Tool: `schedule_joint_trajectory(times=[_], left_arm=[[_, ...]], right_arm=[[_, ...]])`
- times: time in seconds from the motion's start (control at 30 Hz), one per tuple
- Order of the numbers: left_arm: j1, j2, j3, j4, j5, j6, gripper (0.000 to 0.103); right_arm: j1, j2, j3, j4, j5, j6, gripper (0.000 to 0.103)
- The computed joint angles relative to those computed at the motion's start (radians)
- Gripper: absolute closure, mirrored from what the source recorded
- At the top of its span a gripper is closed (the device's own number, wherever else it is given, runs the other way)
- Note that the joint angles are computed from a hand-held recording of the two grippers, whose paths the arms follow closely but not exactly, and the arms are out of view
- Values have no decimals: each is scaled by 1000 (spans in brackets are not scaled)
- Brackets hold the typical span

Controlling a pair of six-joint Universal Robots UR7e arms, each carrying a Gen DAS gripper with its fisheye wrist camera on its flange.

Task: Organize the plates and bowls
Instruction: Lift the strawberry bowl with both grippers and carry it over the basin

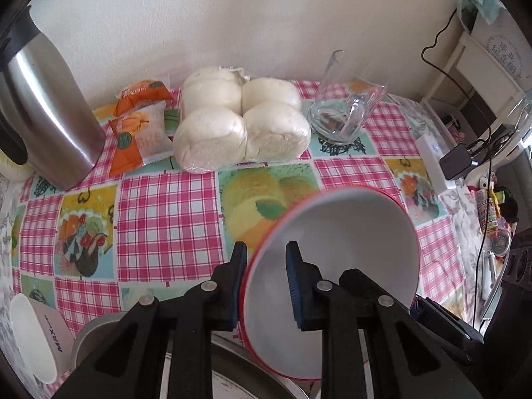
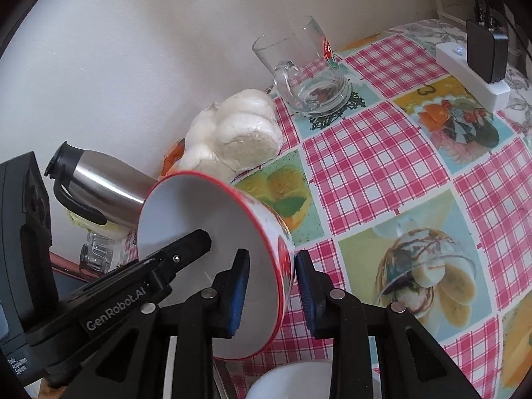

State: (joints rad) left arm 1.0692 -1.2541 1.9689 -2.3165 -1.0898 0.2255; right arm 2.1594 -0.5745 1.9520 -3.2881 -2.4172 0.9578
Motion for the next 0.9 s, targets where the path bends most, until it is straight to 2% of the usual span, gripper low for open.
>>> schedule_joint_trajectory(times=[0.13,0.43,0.57,0.9], left_arm=[[-1,-46,15,-22,2,30,80],[22,-137,16,16,-25,3,80],[30,-189,16,40,-40,-29,80],[50,-328,5,140,-49,-79,80]], right_arm=[[20,-3,-18,21,-8,-15,71],[66,9,-75,75,-10,-42,71],[96,10,-104,136,-14,-55,71],[195,24,-208,343,-15,13,71]])
